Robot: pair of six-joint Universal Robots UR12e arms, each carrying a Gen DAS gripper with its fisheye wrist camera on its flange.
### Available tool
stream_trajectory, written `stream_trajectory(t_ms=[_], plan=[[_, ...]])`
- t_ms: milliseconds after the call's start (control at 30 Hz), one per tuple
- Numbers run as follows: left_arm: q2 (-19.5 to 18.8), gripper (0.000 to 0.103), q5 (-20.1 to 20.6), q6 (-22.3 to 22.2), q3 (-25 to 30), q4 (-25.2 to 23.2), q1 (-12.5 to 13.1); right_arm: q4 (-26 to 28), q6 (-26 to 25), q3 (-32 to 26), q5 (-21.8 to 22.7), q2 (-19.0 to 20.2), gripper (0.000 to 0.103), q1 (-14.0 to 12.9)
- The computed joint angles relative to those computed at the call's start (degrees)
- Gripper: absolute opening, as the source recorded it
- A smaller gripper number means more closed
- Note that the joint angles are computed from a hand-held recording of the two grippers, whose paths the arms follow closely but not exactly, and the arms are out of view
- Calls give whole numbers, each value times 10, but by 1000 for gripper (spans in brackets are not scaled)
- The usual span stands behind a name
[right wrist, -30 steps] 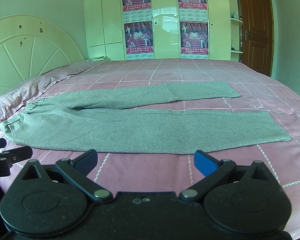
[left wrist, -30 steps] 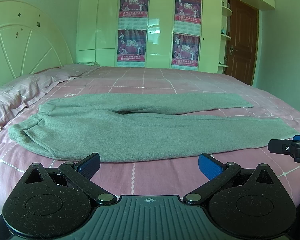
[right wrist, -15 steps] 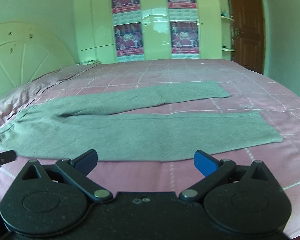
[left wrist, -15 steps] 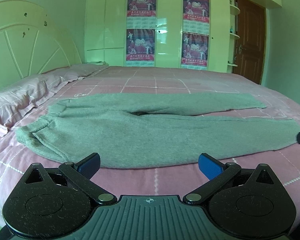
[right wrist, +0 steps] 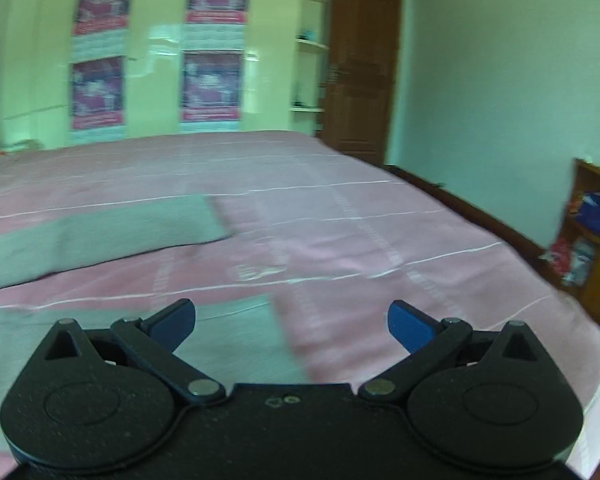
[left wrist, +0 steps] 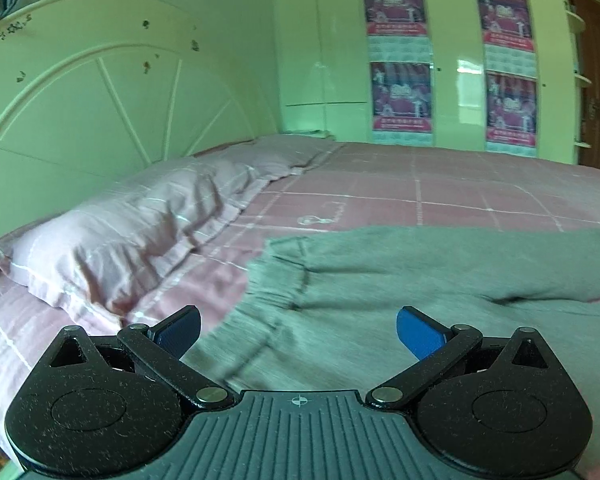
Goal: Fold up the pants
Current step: 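Move both grippers to the cuffs and close on the leg ends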
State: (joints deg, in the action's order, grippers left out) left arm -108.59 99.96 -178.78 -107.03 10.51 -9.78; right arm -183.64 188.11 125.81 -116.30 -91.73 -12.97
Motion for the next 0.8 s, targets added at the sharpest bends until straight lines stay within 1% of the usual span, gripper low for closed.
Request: stream_trajectory(t_ms=[33, 67, 100, 133, 167, 200, 267, 333, 400, 433, 467, 500, 567, 600, 633, 667, 733, 800], plan=[[-3, 103, -5, 1, 7, -3, 4, 1, 4, -2, 3, 2, 97, -6], [-4, 103, -4, -20, 15, -20, 4, 4, 17, -4, 12, 3, 97, -8], [-5, 103, -11, -39, 19, -23, 1, 0, 25, -7, 16, 8, 98, -2], [-7, 103, -20, -36, 20, -22, -4, -1, 24, -9, 38, 13, 97, 5], [-12, 103, -14, -18, 23, -20, -15, 5, 14, -11, 84, 14, 97, 10], [-16, 103, -12, 1, 26, -22, -25, 5, 9, -14, 107, 19, 97, 19], [-15, 103, -30, 9, 24, -38, -33, 7, 28, -20, 131, 26, 97, 36], [-11, 103, -25, 12, 16, -30, -36, -4, 27, -21, 133, 29, 97, 47], [-2, 103, -34, 26, 5, -29, -31, 2, 32, -20, 127, 26, 97, 52], [-1, 103, -37, 34, 0, -21, -26, 10, 30, -20, 124, 25, 97, 54], [2, 103, -38, 41, -1, -22, -24, 14, 21, -23, 124, 25, 97, 56], [2, 103, -40, 43, 1, -24, -20, 12, 20, -26, 125, 25, 97, 59], [-1, 103, -57, 38, 11, -18, -11, 8, 22, -38, 135, 31, 97, 64], [-5, 103, -61, 39, 23, -34, -7, 3, 13, -51, 136, 42, 97, 69], [-8, 103, -52, 31, 36, -61, -4, 0, 1, -62, 139, 50, 97, 75], [-11, 103, -46, 17, 47, -76, -1, 0, -8, -75, 146, 57, 97, 79], [-21, 103, -51, 0, 65, -82, 11, 1, -19, -100, 164, 74, 97, 85], [-37, 103, -61, 10, 91, -88, 22, 9, -41, -133, 175, 97, 97, 95]])
